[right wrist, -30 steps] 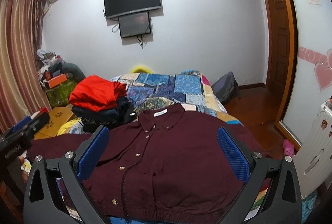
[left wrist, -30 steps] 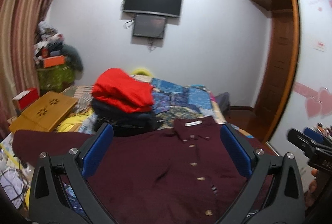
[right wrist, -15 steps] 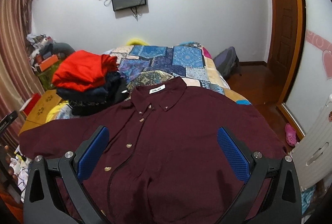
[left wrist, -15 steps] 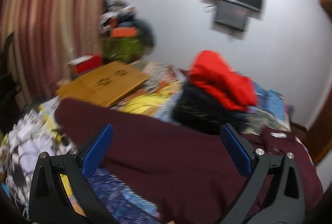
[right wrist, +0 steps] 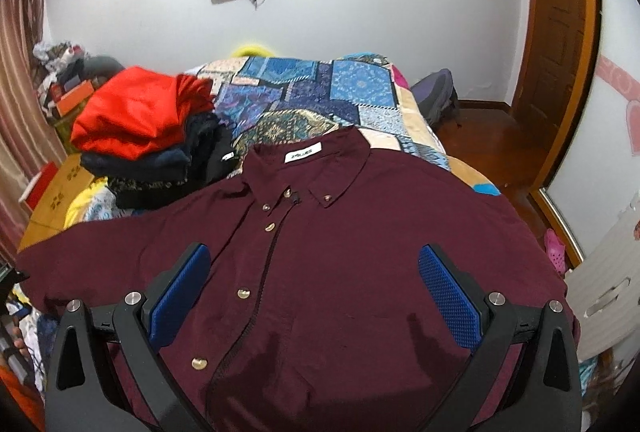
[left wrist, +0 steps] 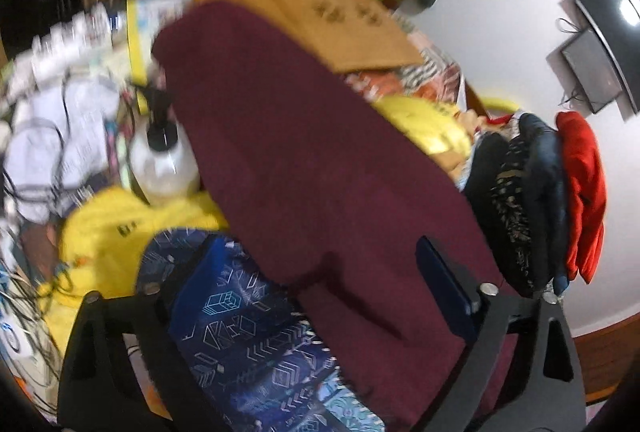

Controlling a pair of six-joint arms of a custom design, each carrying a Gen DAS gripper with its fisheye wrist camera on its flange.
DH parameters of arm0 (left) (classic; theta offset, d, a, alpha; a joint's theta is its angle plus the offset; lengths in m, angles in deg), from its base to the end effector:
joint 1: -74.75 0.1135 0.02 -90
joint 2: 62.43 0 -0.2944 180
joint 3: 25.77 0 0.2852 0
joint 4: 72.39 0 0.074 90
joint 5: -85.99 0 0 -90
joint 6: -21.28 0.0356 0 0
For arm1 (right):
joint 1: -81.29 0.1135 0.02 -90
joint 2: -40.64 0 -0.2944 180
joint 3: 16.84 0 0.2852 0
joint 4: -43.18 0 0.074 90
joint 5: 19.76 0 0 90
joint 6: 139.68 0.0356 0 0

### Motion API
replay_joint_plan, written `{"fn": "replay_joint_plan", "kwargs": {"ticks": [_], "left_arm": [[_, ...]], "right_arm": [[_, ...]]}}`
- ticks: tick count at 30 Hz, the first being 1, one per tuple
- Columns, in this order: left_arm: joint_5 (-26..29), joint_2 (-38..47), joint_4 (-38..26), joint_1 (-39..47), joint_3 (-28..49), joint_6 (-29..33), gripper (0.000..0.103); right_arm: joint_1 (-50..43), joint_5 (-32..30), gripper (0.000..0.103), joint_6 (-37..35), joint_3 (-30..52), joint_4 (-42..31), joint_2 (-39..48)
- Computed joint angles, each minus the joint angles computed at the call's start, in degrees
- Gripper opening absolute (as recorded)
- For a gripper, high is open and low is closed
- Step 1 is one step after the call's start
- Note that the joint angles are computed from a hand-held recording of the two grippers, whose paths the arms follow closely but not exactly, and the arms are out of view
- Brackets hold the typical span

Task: Fold large clothes
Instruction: 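Grasp the maroon shirt's side and sleeve with the left gripper, fold inward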

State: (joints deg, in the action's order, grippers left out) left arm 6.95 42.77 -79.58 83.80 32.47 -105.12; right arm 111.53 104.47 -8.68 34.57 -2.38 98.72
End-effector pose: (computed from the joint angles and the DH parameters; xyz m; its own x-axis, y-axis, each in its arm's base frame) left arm 0.3523 0.0493 0.1008 -0.6179 -0.6884 -0.3799 -0.5108 0.7188 -0.4716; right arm 0.1923 0.0889 0.2485 -0.5933 0.2820 -0.7540 0.3584 0.9312 0.0662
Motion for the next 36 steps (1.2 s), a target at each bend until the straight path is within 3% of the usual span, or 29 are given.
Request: {"fn": "replay_joint_plan", "kwargs": {"ticks": [5,9,10,12,13,15,18,25,36], "left_arm": [[10.57,8.17,2.33,4.78,2.47,-3.02,0.081],[8.5,9.8,3.06,4.47,4.21,-3.01,0.071],[7.32,9.96,3.12,4.19,4.71,-2.99,0.07],[0.57,9.62,1.16,2.6,6.04,-1.81,0.048],[-4.75,9.34,-1.09,0.91,7.25,-0.38,0.041],[-9.98,8.99,-2.51,-1.36,8.41,1.89,0.023],[-15.26,7.27,-2.47,-4.07,8.27,5.02,0.013],[-20.39,-3.64,1.49,-10.06,5.28,9.08,0.008],[-13.52,-13.81,-0.96,-23.04,9.36,12.72,0.003]], "right_arm": [[-0.97,-1.6,0.103,-2.25,1.58,1.36,4.41],[-1.91,-2.42,0.103,-3.46,2.3,1.89,6.54],[-2.3,-2.95,0.103,-3.68,2.27,2.08,6.7],[-2.61,-3.51,0.103,-3.68,2.32,2.27,7.09],[-3.01,-4.07,0.103,-3.8,2.2,2.27,7.0],[-3.16,-4.48,0.103,-3.75,2.28,2.01,7.03],[-3.07,-4.44,0.103,-3.79,2.3,1.78,6.85],[-3.03,-4.35,0.103,-4.28,1.58,1.16,4.29],[-3.97,-5.64,0.103,-4.87,-1.59,2.69,-0.55]]}}
